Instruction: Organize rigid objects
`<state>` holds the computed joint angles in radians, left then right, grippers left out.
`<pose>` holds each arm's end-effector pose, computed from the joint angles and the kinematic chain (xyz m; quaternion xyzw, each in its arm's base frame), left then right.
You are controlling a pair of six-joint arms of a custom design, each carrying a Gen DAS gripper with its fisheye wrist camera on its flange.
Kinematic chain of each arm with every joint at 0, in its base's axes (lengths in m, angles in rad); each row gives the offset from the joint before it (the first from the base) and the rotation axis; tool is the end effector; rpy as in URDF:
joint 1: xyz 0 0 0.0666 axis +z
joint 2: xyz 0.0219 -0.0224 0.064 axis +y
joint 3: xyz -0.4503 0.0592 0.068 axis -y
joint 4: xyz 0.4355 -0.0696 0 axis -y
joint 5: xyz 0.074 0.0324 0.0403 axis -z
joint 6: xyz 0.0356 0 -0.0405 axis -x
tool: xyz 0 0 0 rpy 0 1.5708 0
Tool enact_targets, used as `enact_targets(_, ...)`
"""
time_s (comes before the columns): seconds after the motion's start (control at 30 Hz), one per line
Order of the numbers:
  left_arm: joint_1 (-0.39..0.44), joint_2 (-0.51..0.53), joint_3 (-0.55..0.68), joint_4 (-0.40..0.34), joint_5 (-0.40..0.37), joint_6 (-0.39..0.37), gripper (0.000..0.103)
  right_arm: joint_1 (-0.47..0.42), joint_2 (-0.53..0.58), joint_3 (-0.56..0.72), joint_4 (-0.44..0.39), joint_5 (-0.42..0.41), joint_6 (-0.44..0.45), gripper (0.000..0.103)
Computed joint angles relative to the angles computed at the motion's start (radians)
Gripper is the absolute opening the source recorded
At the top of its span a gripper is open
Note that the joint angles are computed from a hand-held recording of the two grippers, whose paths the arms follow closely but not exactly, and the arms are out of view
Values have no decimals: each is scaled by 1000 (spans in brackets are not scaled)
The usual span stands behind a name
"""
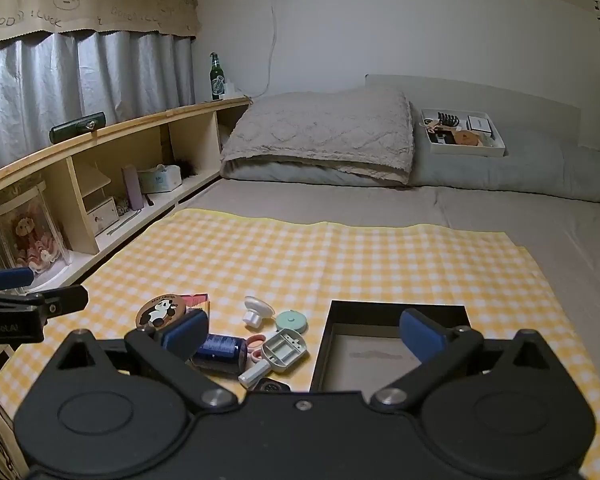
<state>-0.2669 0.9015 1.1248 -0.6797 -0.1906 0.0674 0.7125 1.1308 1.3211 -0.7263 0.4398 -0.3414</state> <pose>0.3087 -0.0778 0.5742 0.0341 0.8457 -0.0079 0.5325 0.3208 0.2566 0.5949 -0.0504 0.8535 0.0789 0.5126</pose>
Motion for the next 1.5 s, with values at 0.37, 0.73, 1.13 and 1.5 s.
enact_targets(0.37,5,-4,-7,0,6,-1,103,-6,-6,-17,8,-6,3,103)
enact_targets(0.73,6,-2,-4,-5,7,0,103,-5,-4,-7,-3,-5,3,103)
enact_targets(1.13,3,-7,-11,-7,4,3,103,-1,-5,-27,13,-2,-1,103)
enact_targets(1.5,5,-15,-24,-2,6,3,103,1,-3,-26,11,-2,1,103)
